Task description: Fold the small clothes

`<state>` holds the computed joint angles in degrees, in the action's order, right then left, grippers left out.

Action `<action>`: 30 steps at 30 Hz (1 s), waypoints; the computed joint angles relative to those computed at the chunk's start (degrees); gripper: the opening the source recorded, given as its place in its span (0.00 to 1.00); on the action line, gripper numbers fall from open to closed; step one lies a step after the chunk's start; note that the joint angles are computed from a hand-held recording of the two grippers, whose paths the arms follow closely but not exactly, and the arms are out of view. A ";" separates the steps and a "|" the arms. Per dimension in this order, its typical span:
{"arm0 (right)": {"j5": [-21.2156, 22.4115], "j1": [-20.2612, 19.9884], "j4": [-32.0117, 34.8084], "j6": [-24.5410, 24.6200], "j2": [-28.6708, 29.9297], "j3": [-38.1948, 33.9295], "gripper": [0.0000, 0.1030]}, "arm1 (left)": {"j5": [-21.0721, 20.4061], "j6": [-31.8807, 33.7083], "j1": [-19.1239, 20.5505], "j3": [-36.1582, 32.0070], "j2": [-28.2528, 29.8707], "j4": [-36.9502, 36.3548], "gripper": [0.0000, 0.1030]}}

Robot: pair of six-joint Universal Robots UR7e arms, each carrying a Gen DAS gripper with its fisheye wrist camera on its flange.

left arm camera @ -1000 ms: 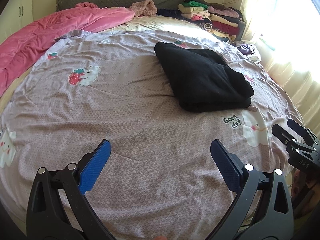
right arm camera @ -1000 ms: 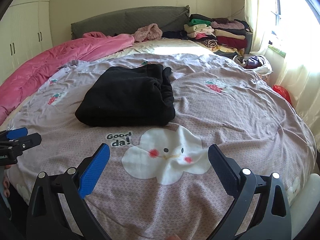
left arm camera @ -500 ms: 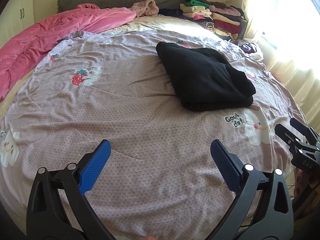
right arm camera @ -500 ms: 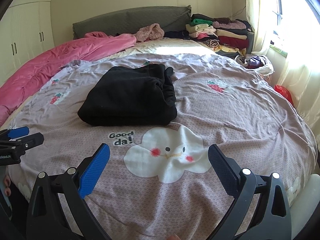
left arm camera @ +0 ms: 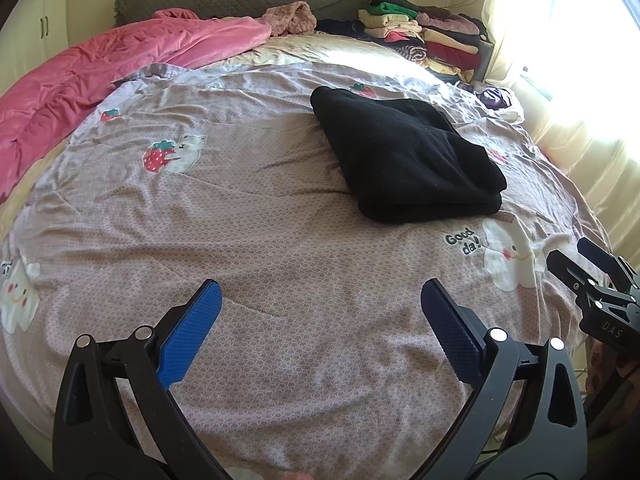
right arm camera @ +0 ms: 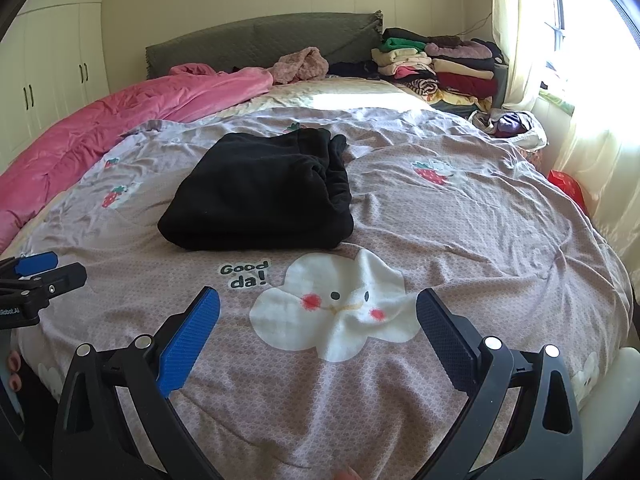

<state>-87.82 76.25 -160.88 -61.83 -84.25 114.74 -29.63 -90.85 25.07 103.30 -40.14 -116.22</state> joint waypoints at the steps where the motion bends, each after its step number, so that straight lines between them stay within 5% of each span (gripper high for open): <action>1: 0.01 0.00 -0.05 0.09 -0.03 0.04 0.95 | 0.01 0.05 -0.01 0.04 -0.01 -0.06 0.91; 30: -0.19 0.04 0.05 -0.17 -0.31 0.07 0.95 | 0.13 -0.91 -0.35 -0.07 -0.18 0.96 0.91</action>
<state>-88.01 76.29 -160.82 -62.00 -84.57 114.81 -29.50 -91.76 24.72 103.22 -40.32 -115.26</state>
